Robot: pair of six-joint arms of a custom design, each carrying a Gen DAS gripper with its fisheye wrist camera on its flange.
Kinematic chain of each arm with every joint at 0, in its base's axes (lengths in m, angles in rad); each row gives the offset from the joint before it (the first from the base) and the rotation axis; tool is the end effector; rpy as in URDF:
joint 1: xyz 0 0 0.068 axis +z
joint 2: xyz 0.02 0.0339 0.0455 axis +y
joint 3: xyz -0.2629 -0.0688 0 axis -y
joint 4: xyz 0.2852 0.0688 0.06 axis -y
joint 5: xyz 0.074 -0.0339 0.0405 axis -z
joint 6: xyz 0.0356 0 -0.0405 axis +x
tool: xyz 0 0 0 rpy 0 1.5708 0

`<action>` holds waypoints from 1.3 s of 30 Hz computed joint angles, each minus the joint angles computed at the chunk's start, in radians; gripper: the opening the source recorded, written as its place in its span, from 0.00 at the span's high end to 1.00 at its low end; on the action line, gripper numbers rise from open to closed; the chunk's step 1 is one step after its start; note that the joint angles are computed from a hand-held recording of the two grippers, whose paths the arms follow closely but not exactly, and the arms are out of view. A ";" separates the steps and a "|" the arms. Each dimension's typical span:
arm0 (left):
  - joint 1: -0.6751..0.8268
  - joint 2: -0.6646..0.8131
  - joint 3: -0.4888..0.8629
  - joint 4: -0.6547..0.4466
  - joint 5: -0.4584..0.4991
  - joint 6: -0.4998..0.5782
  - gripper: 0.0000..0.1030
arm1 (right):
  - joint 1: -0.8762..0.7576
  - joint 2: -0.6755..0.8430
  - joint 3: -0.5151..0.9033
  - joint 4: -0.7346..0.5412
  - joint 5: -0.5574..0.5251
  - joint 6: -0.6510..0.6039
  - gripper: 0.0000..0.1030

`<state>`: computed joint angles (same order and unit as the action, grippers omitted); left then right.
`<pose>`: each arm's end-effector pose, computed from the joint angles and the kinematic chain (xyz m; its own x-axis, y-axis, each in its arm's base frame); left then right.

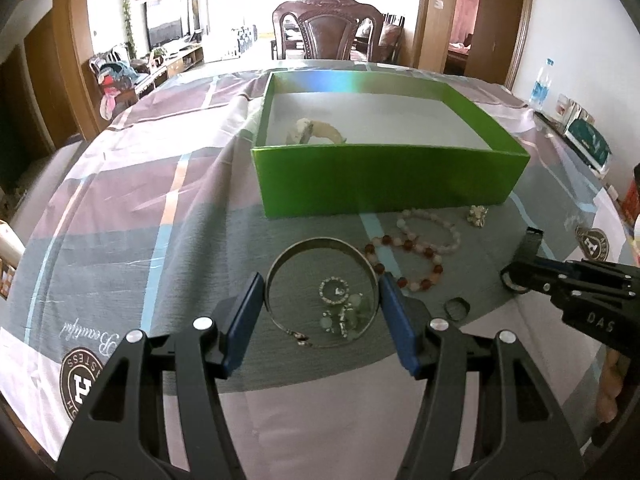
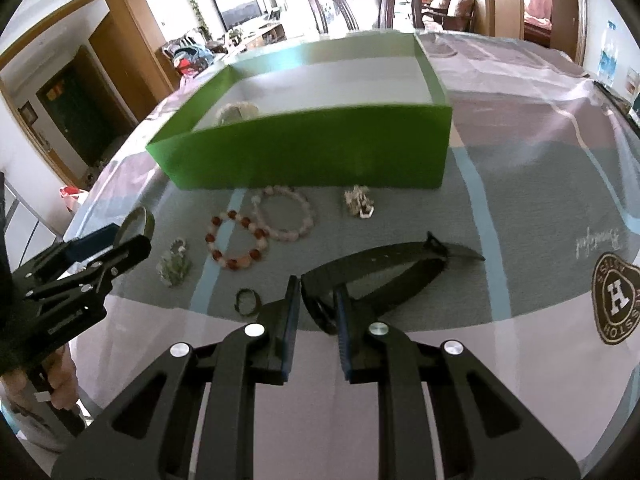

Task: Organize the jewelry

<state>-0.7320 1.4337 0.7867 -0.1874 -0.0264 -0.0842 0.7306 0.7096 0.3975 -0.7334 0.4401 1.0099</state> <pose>0.2397 -0.2141 0.1687 -0.6042 0.4299 -0.6709 0.6063 0.7944 -0.0370 0.1320 0.0979 0.1624 -0.7193 0.3842 -0.5789 0.3091 0.9231 0.2286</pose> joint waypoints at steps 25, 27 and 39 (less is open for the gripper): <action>0.023 0.016 0.010 -0.024 0.059 0.008 0.43 | -0.090 -0.036 -0.040 0.052 -0.058 -0.018 0.33; 0.024 0.018 0.008 -0.021 0.061 0.009 0.43 | -0.108 -0.007 -0.045 0.103 -0.069 -0.045 0.37; 0.031 0.047 0.016 -0.017 0.072 0.008 0.43 | -0.242 -0.045 -0.105 0.212 -0.219 -0.106 0.80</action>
